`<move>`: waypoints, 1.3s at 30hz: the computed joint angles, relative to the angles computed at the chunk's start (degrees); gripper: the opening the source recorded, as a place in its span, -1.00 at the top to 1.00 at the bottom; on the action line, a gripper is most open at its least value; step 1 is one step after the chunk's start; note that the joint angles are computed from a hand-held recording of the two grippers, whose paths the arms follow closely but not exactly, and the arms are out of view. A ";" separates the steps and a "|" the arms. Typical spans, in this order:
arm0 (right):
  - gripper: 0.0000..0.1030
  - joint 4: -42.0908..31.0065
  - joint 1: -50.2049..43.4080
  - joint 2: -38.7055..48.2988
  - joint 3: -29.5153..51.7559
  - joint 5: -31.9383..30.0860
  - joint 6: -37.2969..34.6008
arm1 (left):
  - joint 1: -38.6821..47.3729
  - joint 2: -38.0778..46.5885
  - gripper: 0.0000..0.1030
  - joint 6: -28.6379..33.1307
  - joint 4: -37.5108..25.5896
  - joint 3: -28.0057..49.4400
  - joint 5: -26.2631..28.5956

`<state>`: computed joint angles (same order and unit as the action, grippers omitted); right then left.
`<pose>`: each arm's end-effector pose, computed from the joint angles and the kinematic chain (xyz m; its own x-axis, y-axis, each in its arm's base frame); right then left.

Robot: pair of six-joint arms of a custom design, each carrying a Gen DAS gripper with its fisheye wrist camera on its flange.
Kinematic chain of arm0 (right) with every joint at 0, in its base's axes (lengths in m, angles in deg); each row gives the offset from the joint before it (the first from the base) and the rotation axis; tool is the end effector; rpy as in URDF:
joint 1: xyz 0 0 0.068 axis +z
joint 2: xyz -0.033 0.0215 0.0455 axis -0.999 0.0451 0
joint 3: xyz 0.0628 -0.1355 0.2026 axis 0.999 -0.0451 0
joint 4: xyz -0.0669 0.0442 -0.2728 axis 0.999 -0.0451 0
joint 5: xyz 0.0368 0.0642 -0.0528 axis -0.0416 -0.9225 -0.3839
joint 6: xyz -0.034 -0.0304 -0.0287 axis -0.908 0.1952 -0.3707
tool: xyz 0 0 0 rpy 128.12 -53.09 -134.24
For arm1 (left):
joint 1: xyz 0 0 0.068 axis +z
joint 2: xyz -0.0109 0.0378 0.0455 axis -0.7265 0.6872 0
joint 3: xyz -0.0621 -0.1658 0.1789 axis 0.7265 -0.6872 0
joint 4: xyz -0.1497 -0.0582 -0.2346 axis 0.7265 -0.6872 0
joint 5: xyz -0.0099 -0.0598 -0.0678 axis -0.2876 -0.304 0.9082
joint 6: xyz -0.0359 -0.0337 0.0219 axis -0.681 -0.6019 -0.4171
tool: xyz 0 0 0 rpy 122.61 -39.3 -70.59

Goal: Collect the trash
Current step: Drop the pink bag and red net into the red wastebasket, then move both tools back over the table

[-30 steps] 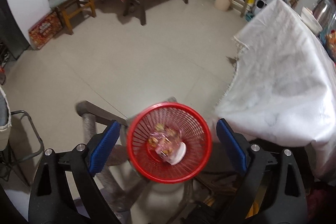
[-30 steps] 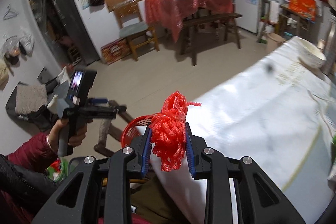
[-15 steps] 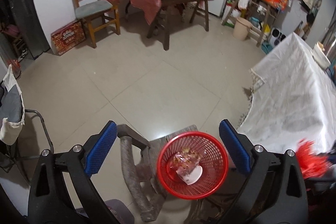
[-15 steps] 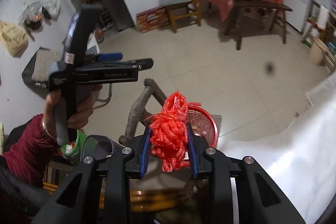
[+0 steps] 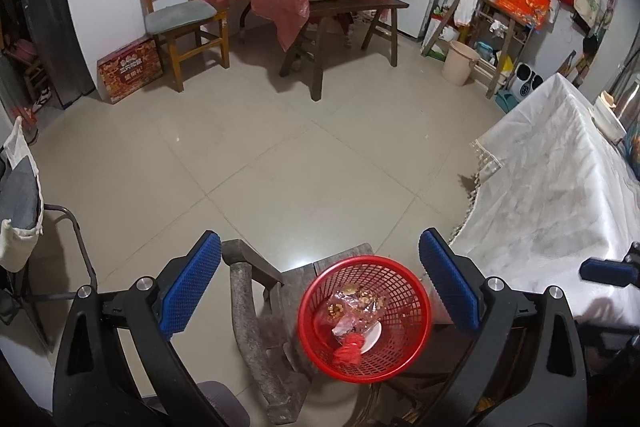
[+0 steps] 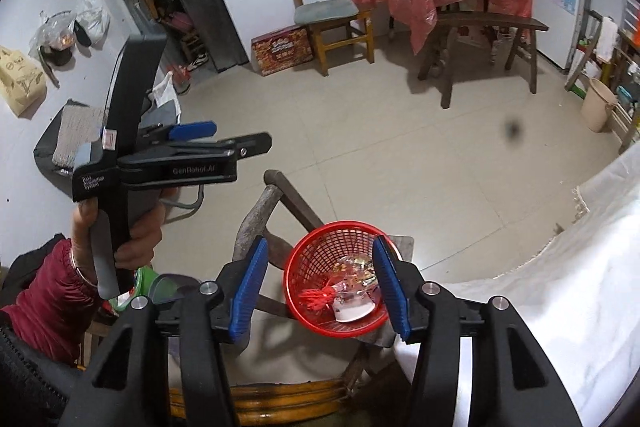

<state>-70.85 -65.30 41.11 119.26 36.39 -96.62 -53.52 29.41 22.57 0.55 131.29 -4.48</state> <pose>0.3463 0.1600 0.2466 -0.6602 -0.4753 -0.5815 -0.7205 0.6193 0.3119 0.2897 -0.0295 0.1688 -0.7466 -0.2675 -0.6092 -0.2627 0.9597 -0.0996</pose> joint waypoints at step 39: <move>-0.66 12.44 -77.62 -10.56 -12.26 -20.98 -11.38 | -43.61 32.88 -0.87 -4.46 -8.78 48.24 -8.83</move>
<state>-58.41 -142.91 30.55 107.00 15.41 -108.00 -97.13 62.29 18.11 -8.23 179.52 -13.31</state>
